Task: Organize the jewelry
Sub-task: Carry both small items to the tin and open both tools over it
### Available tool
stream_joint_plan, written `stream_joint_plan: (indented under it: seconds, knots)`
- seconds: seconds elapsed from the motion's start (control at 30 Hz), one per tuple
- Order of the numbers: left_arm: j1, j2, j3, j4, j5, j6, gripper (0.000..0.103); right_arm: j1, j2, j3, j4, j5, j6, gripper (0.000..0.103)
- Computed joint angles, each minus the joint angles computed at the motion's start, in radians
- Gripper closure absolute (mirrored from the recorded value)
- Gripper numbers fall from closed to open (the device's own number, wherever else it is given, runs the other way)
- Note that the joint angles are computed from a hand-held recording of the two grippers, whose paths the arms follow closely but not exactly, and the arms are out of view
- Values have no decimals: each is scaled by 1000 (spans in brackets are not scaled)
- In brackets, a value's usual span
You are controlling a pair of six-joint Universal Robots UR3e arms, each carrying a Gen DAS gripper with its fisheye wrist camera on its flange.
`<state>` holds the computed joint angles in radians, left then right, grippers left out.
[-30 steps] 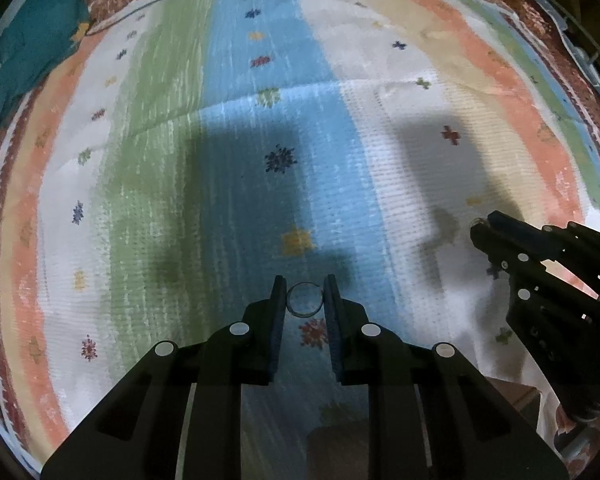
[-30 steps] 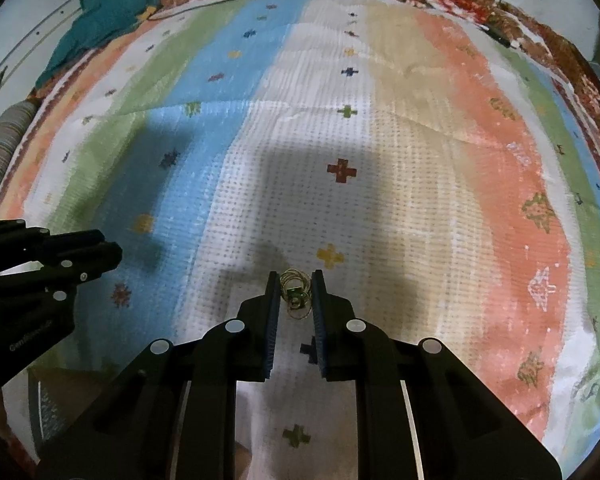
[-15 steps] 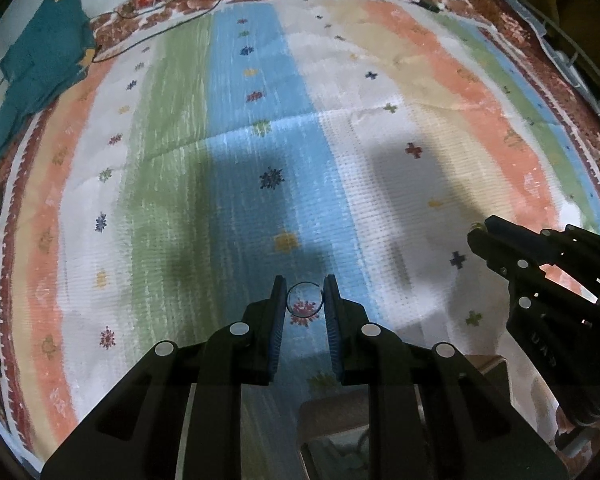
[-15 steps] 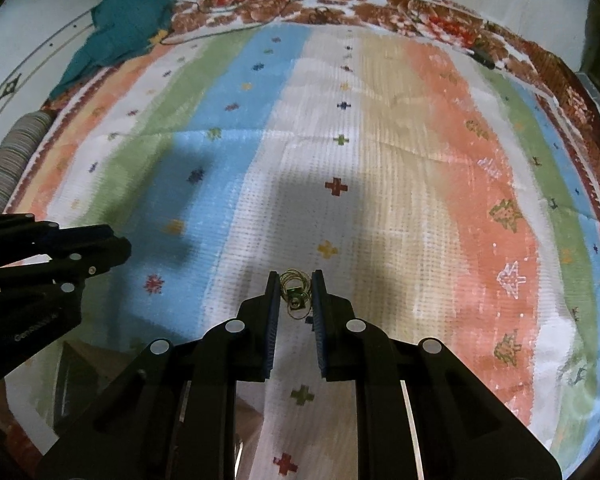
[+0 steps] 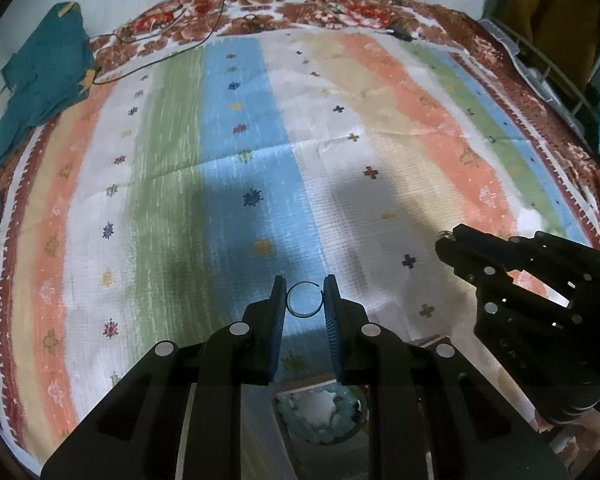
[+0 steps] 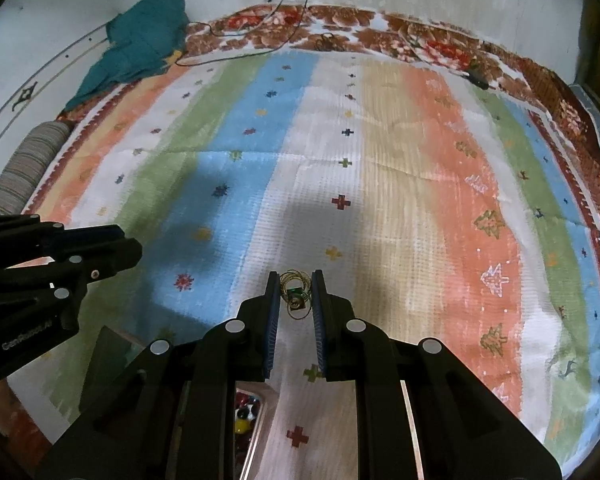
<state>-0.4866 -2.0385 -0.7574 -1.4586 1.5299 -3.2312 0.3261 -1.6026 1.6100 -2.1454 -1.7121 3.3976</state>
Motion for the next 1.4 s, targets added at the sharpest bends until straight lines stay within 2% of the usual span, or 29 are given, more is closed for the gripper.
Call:
stream_joint_plan:
  seconds: [0.63, 1.13, 1.33, 1.4]
  knots:
    - [-9, 269, -298, 140, -38, 2, 84, 90, -124, 56, 5, -26, 44, 86]
    - [-27, 425, -473, 197, -35, -3, 84, 183, -176, 90, 11, -50, 81, 86]
    - [-39, 437, -493, 194, -29, -11, 84, 199, -182, 102, 16, -32, 90, 86]
    - [-19, 448, -500, 180, -71, -17, 84, 195, -189, 108, 19, -17, 92, 86]
